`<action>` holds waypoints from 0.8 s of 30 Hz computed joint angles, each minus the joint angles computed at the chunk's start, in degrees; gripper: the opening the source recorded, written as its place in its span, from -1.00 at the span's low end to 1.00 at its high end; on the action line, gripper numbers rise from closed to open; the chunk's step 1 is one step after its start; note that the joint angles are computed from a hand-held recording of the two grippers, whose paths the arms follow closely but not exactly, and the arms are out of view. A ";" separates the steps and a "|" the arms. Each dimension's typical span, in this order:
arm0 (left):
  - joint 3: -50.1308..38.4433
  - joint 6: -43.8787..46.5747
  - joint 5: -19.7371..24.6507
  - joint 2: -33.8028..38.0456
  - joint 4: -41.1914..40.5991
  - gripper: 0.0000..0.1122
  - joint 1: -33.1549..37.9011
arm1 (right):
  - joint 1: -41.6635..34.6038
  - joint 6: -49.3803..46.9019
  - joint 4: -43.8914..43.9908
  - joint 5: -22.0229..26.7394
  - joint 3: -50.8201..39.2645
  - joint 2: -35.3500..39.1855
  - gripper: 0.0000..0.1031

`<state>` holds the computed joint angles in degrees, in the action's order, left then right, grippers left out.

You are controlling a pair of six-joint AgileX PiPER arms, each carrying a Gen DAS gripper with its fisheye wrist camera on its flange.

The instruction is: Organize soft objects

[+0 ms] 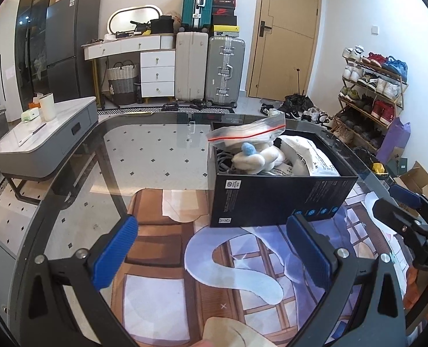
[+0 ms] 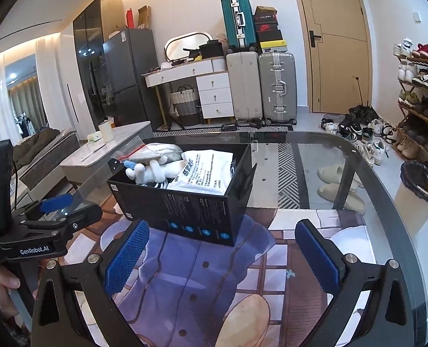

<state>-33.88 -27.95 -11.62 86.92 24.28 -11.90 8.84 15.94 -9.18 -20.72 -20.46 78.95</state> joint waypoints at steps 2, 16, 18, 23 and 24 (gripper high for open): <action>0.56 4.46 -0.66 -0.07 -4.48 0.84 -0.39 | -0.13 -0.09 -0.25 -0.76 0.40 -0.01 0.99; 2.66 10.15 -4.00 1.17 -9.39 0.84 -1.34 | 0.69 -4.60 4.15 -4.52 1.57 2.73 0.99; 2.77 7.18 -4.23 1.13 -6.63 0.84 -0.79 | 0.36 -3.44 2.88 -4.71 1.39 3.11 0.99; 3.22 5.76 -4.98 0.88 -5.04 0.84 -0.24 | 0.35 -3.61 2.89 -4.86 1.42 3.14 0.99; 3.33 5.82 -5.09 0.76 -5.11 0.84 -0.19 | 0.26 -3.65 2.74 -5.12 1.50 3.20 0.99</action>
<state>-30.55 -22.13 -16.71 87.68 19.17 -12.09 9.10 12.30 -6.45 -25.84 -18.96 82.15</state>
